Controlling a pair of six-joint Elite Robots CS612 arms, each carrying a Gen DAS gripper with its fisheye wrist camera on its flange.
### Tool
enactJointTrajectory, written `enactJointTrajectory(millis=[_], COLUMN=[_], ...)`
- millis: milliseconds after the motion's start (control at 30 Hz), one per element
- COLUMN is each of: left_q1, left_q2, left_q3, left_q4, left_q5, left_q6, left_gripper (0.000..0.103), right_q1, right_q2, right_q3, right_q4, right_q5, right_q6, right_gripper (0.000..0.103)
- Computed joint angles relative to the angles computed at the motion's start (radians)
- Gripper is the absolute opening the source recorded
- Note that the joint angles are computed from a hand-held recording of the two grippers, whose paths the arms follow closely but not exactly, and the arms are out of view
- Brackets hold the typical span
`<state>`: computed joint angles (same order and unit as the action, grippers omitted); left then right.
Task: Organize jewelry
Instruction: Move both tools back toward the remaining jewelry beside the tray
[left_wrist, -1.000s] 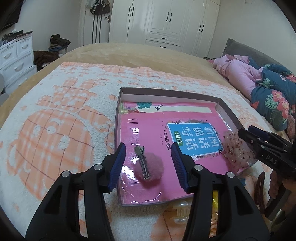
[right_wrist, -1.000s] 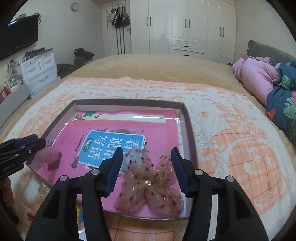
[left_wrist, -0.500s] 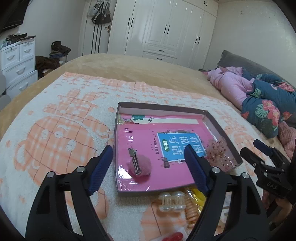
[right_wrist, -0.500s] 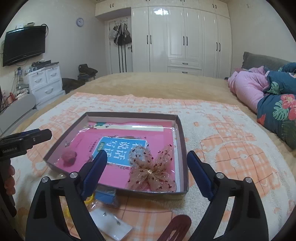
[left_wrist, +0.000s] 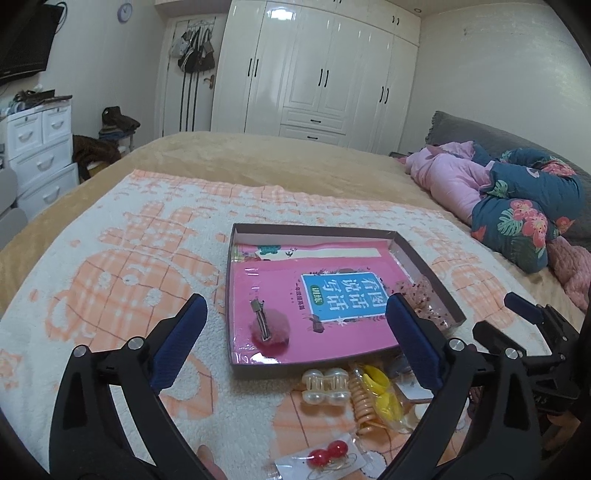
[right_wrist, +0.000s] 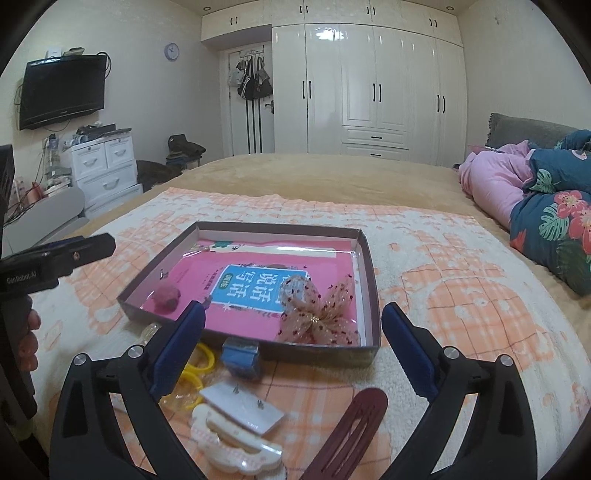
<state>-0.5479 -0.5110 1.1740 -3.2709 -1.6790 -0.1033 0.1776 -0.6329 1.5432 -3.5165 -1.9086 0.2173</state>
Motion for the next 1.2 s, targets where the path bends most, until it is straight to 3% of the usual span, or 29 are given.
enactJointTrajectory(millis=[433, 1200], left_q1=[-0.009, -0.010], left_q2=[-0.028, -0.057], left_q3=[0.070, 0.158], left_q4=[-0.080, -0.050], left_q5=[-0.007, 0.026], left_q6=[0.021, 0.059], left_gripper=[0.089, 0.090], right_q1=[0.018, 0.043], right_q2=[-0.020, -0.028], right_q3=[0.056, 0.094], right_q4=[-0.036, 0.038], right_q5=[-0.004, 0.061], right_q6=[-0.030, -0.030], right_gripper=[0.094, 0.094])
